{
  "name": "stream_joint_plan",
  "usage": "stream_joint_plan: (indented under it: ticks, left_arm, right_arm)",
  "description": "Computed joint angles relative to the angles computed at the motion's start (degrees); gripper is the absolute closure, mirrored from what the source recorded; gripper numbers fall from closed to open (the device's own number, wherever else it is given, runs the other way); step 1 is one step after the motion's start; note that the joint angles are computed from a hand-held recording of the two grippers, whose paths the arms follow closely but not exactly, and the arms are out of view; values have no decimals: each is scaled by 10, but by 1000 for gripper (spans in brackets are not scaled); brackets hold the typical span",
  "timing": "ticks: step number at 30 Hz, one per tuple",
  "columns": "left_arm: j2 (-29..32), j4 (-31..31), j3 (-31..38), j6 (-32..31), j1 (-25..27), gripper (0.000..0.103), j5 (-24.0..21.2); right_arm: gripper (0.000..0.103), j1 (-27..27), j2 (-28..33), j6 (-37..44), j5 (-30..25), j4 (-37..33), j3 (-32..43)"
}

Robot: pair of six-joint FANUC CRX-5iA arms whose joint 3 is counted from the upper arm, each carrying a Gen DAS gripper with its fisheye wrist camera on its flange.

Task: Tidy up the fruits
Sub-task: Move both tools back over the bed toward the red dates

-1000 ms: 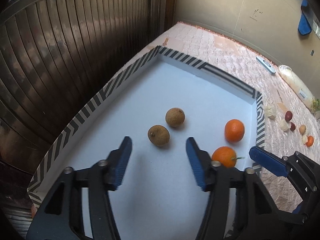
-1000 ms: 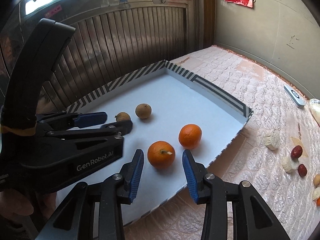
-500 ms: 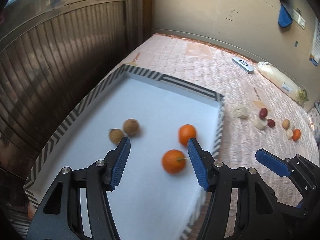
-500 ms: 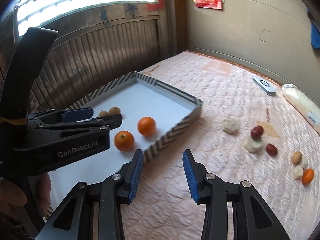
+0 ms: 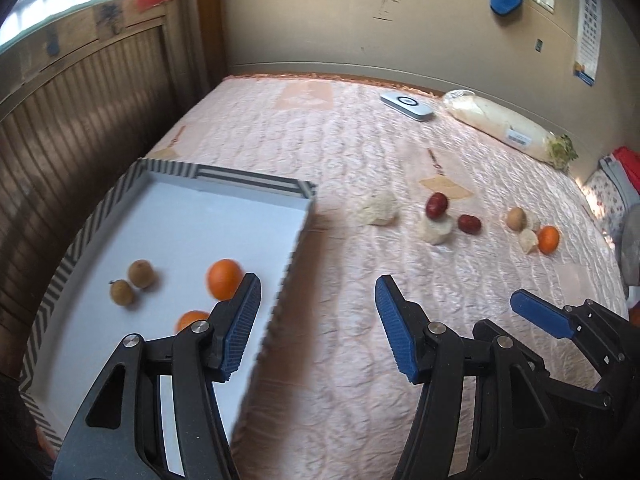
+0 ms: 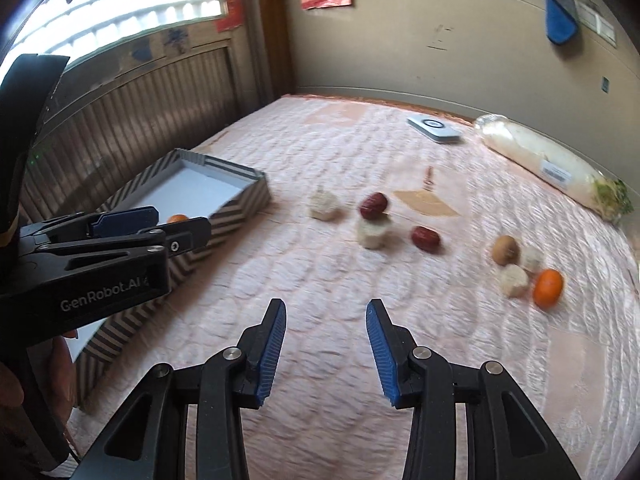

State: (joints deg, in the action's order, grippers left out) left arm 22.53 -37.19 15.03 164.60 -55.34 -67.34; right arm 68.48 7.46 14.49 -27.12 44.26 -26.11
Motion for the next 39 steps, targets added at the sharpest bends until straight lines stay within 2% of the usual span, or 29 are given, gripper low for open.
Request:
stream_joint_plan:
  ticks: [10, 18, 28, 30, 31, 33, 35, 39]
  left_arm:
    - [51, 90, 52, -102, 47, 43, 71]
    - [112, 120, 136, -163, 77, 43, 52]
    - [148, 164, 164, -201, 103, 43, 63]
    - [152, 168, 166, -208, 104, 56, 66]
    - [155, 173, 168, -212, 106, 71, 64]
    - [151, 185, 157, -214, 111, 76, 81]
    - [149, 176, 160, -210, 107, 84, 78]
    - [133, 157, 149, -188, 100, 84, 73]
  right_arm:
    - [62, -44, -25, -22, 12, -15, -40]
    - [62, -66, -28, -28, 42, -16, -51]
    - [62, -83, -13, -1, 53, -42, -34]
    - [62, -84, -4, 21, 50, -60, -20]
    - [62, -84, 1, 28, 50, -66, -15]
    - [62, -84, 14, 49, 38, -88, 5]
    - [62, -84, 25, 69, 31, -100, 21]
    - [62, -91, 45, 76, 29, -97, 39]
